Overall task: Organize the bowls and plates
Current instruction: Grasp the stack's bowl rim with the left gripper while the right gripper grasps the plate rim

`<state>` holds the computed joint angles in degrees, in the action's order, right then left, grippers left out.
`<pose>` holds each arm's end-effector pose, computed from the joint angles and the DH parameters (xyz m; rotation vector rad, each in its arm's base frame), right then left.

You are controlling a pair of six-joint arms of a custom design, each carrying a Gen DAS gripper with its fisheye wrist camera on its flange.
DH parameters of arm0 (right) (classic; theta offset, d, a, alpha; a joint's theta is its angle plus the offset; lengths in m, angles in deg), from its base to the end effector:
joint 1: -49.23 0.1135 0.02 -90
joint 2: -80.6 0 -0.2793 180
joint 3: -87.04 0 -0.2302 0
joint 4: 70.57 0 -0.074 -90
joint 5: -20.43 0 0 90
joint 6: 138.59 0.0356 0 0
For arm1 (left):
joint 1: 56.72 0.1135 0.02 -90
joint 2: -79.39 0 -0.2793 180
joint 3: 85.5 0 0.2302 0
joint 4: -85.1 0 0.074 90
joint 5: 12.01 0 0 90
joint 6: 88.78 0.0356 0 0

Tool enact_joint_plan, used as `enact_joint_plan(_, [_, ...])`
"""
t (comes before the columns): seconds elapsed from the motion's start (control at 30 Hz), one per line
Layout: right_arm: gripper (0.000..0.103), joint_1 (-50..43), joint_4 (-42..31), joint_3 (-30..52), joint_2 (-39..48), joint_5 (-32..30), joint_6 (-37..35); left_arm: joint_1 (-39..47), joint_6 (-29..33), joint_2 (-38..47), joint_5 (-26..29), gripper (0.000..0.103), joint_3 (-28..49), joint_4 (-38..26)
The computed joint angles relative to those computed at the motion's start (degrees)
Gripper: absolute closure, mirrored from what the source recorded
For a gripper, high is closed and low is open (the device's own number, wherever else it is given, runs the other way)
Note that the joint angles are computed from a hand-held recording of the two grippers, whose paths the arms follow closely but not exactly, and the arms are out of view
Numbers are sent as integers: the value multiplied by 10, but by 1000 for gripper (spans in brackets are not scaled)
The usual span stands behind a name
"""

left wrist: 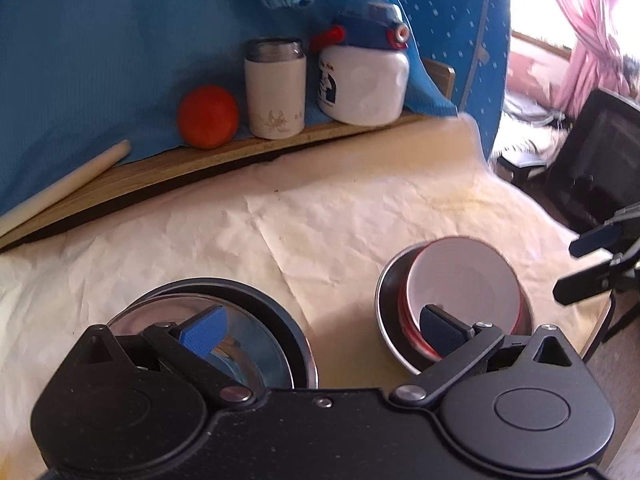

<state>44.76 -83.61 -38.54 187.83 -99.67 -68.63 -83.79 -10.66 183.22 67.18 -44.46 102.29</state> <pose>0.2853 -0.0044 0.1013 -0.4945 2.5257 0.5585 0.2419 -0.1161 0.1021 0.2206 2.3410 -0.1101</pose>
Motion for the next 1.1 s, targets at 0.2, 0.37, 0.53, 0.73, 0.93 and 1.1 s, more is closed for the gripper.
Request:
enact_joint_plan(0.2, [0, 4, -17, 23, 22, 3, 7, 11, 32, 13, 19, 1, 19, -26])
enact_joint_plan(0.37, [0, 8, -23, 36, 37, 6, 9, 27, 53, 18, 55, 1, 25, -27])
enact_joint_plan(0.53, [0, 10, -26, 49, 53, 6, 12, 37, 69, 32, 87, 4, 30, -20])
enact_joint_plan(0.73, [0, 13, -30, 65, 74, 7, 15, 44, 94, 41, 101, 6, 26, 3])
enact_joint_plan(0.93, [0, 19, -34, 80, 92, 16, 17, 40, 117, 50, 101, 6, 35, 3])
enact_joint_plan(1.1, [0, 23, -38, 91, 102, 24, 22, 41, 122, 49, 116, 16, 55, -23])
